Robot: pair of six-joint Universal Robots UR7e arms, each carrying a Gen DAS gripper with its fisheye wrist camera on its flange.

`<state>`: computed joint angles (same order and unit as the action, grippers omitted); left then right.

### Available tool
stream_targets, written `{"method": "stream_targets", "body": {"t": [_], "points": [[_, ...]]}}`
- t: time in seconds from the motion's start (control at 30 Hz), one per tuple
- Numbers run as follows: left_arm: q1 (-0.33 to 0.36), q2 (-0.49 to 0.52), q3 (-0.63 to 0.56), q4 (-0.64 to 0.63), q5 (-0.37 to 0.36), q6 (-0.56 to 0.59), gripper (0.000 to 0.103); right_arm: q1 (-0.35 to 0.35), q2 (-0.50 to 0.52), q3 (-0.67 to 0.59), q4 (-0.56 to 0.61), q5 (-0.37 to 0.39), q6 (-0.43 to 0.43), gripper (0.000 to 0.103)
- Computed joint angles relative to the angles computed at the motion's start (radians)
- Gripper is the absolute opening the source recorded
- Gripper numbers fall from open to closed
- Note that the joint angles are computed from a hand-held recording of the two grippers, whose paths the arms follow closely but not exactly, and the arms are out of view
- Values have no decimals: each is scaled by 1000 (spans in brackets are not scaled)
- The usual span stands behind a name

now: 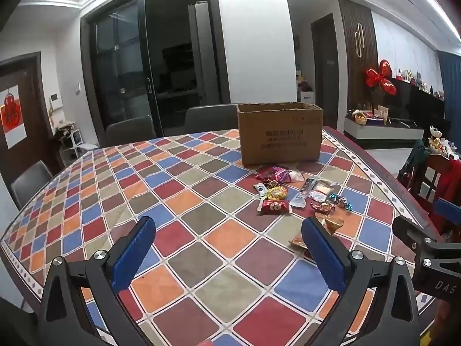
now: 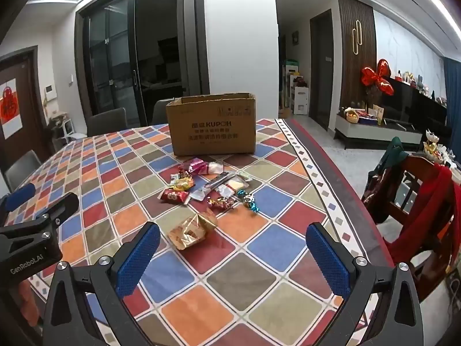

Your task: Organize snacks

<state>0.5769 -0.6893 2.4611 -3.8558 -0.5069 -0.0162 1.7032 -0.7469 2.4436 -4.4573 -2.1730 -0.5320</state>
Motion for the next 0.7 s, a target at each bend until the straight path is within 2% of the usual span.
{"method": "stream_targets", "body": {"t": [0.13,0.17,0.27,0.5,0.7], "points": [[-6,19,-8,-20,33,26,103,-2,2,6,-13,5,0,102],[-23,7,4,5,50,0,103,-2,1,9,-13,5,2,102],[-28,-8,5,20,51,-1,103,-2,-2,13,-15,5,3,102],[-49,38,9,-88,78,52,103,-4,0,21,-36,12,-12,102],[-56,47,11,-113,74,62,103,7,-5,25,-44,2,-16,102]]}}
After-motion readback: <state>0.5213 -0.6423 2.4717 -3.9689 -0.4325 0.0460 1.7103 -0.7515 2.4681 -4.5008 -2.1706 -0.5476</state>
